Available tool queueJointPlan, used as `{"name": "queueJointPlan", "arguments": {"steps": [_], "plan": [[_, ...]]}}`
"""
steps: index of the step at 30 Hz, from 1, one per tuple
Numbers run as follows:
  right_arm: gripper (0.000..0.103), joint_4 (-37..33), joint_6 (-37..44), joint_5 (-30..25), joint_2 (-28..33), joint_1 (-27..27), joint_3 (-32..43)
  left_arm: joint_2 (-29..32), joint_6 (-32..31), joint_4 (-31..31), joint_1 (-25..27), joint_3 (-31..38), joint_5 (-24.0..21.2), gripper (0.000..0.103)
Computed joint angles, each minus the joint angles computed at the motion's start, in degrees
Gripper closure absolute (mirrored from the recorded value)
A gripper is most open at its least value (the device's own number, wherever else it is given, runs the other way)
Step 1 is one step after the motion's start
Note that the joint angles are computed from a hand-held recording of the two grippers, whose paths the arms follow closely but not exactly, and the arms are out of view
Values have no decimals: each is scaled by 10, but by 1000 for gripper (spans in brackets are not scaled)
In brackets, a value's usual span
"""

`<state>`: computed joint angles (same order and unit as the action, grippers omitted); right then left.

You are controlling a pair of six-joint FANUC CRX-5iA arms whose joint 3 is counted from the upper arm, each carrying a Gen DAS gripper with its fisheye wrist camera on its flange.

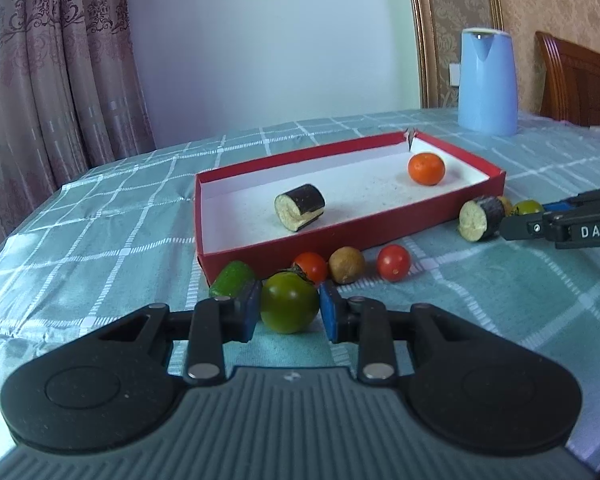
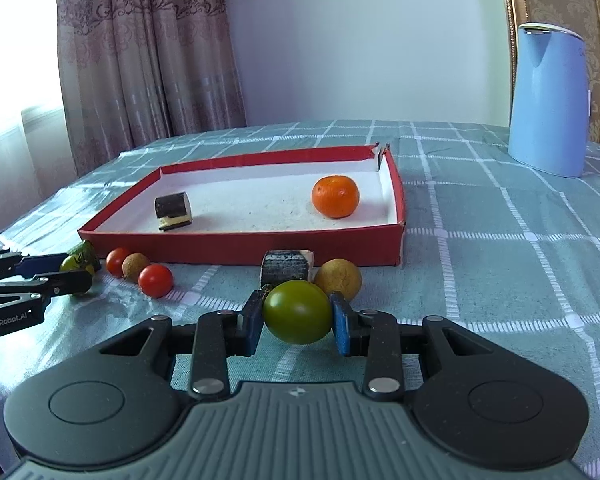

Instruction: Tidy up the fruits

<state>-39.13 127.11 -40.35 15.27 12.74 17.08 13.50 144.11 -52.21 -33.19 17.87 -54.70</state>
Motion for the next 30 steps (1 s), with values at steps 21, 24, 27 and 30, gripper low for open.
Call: {"name": "queueJointPlan", "arguments": {"steps": [21, 24, 27, 30], "plan": [[69, 43, 4, 71, -6, 32, -8, 30, 6, -6, 9, 58, 7, 75], [69, 56, 1, 79, -1, 40, 2, 33, 12, 2, 20, 64, 10, 75], [69, 75, -12, 81, 10, 50, 21, 38, 12, 10, 33, 75, 12, 75], [69, 112, -43, 81, 33, 65, 49, 54, 7, 4, 42, 102, -1, 75]]}}
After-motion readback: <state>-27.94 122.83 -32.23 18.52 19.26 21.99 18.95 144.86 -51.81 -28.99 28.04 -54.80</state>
